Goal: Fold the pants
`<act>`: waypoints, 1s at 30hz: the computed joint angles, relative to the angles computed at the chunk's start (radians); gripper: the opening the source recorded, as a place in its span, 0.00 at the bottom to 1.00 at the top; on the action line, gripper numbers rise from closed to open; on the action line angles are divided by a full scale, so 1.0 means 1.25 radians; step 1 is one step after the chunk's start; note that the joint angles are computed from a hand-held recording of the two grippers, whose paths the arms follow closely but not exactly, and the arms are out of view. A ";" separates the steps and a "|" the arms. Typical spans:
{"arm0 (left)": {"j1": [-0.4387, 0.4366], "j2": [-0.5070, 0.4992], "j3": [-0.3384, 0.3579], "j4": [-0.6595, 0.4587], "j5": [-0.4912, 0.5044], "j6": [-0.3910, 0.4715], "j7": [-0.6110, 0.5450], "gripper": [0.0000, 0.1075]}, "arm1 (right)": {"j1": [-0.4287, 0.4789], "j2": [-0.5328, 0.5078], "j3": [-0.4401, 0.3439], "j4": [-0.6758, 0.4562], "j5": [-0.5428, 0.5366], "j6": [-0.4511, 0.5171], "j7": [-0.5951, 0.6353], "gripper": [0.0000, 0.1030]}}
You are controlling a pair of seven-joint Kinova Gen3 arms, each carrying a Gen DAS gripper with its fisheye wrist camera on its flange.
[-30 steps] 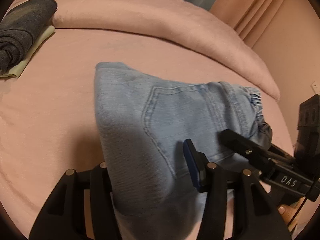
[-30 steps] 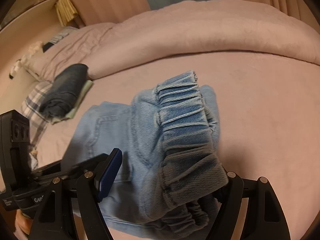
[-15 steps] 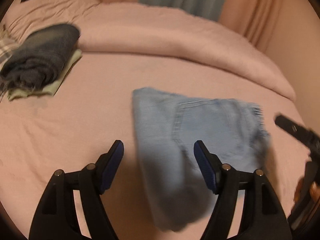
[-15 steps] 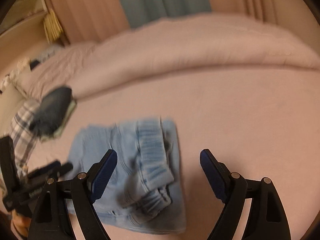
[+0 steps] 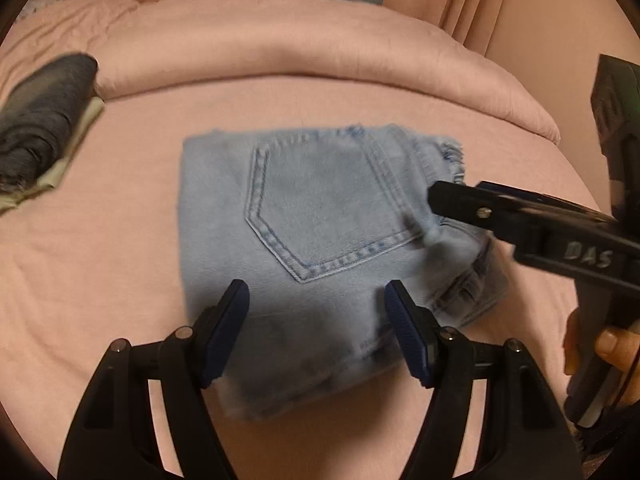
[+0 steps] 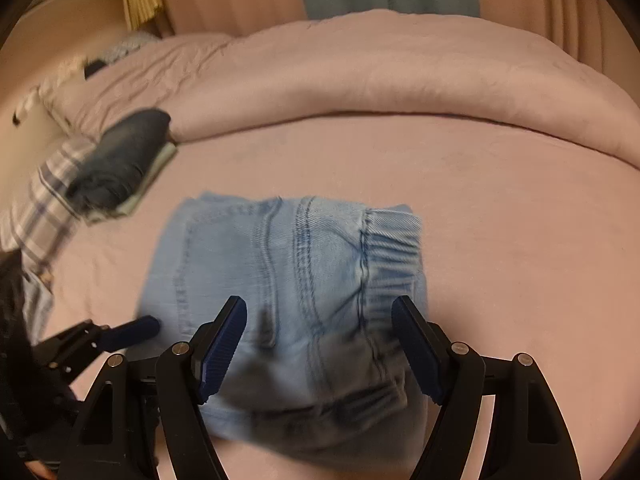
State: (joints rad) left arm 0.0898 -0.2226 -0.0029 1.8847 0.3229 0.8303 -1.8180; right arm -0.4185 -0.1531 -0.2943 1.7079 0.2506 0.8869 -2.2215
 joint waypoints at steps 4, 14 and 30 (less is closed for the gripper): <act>-0.006 -0.049 0.018 -0.013 -0.045 0.019 0.049 0.69 | 0.007 -0.045 -0.039 -0.010 0.034 0.032 -0.047 0.80; -0.052 -0.173 0.105 -0.089 -0.194 0.171 0.261 0.96 | 0.036 -0.120 -0.158 -0.086 0.079 0.194 -0.113 0.99; -0.050 -0.293 0.176 -0.237 -0.265 0.364 0.326 0.95 | 0.136 -0.246 -0.245 -0.148 0.002 0.278 -0.064 0.99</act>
